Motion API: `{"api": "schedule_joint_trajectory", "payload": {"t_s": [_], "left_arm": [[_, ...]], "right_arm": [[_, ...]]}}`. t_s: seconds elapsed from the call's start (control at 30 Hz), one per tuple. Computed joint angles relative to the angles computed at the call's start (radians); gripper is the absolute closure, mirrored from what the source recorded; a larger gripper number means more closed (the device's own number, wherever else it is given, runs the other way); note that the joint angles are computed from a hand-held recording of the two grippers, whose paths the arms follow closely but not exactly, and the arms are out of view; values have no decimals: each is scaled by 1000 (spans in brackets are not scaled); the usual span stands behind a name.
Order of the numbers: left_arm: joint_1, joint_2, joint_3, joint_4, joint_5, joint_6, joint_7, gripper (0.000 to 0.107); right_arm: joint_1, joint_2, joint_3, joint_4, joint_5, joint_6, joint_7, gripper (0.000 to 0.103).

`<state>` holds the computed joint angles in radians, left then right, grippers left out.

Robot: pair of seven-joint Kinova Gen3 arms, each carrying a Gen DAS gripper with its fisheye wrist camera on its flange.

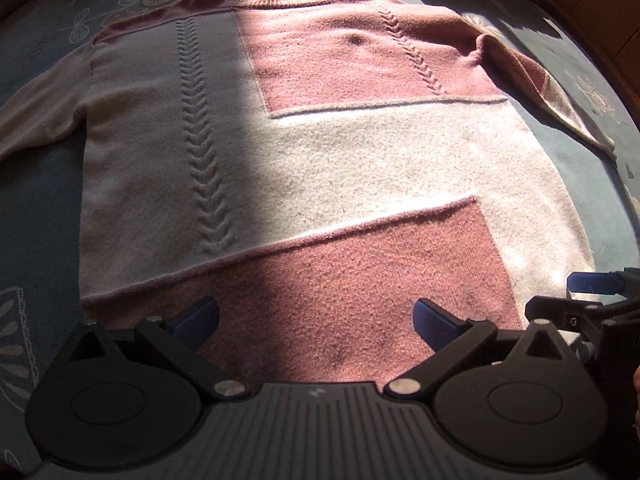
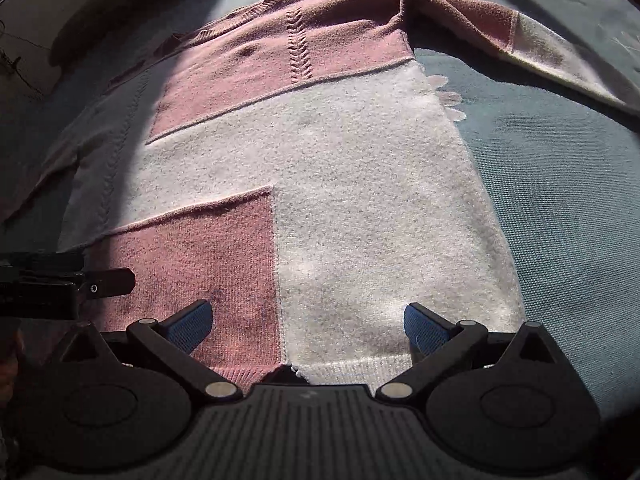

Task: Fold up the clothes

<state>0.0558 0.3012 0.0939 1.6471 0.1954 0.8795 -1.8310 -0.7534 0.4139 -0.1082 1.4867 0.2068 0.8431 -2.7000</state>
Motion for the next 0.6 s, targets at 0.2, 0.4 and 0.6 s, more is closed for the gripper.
{"api": "schedule_joint_trajectory", "payload": {"t_s": [0.2, 0.4, 0.6], "left_arm": [[34, -28, -26, 72, -96, -4, 61, 5], [38, -66, -24, 128, -115, -38, 85, 5], [52, -114, -27, 225, -136, -167, 149, 5]], "right_arm": [[32, 3, -41, -17, -72, 84, 70, 0], [2, 9, -42, -51, -6, 56, 197, 0], [-41, 54, -34, -83, 20, 110, 310, 0]]}}
